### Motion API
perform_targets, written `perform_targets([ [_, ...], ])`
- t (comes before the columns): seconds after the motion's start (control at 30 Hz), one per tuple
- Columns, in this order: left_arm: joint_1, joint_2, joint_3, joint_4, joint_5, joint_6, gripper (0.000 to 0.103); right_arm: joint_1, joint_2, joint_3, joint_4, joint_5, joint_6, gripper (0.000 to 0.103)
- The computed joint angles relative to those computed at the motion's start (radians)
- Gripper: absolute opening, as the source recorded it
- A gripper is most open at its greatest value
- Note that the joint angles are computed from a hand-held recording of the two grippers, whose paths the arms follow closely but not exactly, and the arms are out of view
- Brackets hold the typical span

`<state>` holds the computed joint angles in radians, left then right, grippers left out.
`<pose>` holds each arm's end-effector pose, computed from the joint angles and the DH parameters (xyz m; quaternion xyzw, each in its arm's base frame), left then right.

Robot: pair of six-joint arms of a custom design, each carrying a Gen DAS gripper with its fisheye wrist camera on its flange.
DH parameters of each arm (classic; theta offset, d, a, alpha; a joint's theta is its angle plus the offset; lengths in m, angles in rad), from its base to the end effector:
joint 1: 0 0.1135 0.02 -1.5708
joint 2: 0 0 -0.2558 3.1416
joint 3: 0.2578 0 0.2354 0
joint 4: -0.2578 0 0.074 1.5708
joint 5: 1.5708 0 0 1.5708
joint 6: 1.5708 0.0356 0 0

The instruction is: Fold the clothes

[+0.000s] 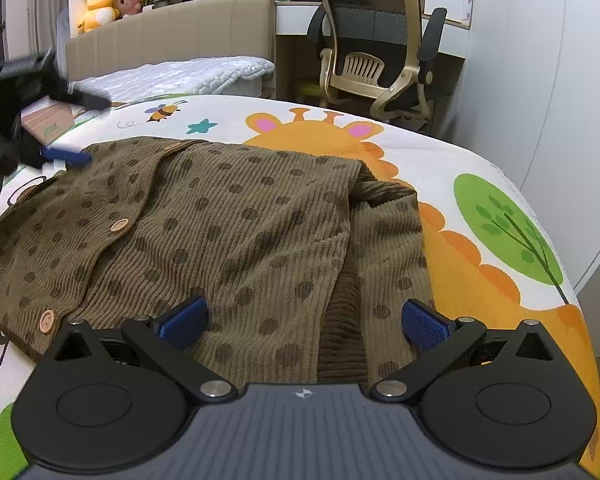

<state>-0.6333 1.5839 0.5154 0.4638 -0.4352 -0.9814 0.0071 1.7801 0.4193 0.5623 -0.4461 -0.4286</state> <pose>0.2289 -0.1495 0.1382 -0.2485 0.8343 -0.1955 0.4517 0.2532 0.0172 0.0776 -0.2766 0.8641 0.1235 0.4020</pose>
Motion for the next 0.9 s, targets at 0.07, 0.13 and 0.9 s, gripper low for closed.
perform_targets([
  [0.07, 0.012, -0.095, -0.018, -0.095, -0.070, 0.000, 0.101, -0.003, 0.002, 0.007, -0.012, -0.006, 0.003, 0.103],
  [0.13, 0.025, -0.205, -0.089, -0.110, -0.028, 0.004, 0.101, -0.004, 0.001, 0.009, -0.018, -0.008, 0.004, 0.103],
  [0.9, -0.385, -0.264, -0.057, -0.513, -0.261, -0.262, 0.006, 0.230, -0.589, -0.287, -0.014, -0.059, -0.038, 0.103],
])
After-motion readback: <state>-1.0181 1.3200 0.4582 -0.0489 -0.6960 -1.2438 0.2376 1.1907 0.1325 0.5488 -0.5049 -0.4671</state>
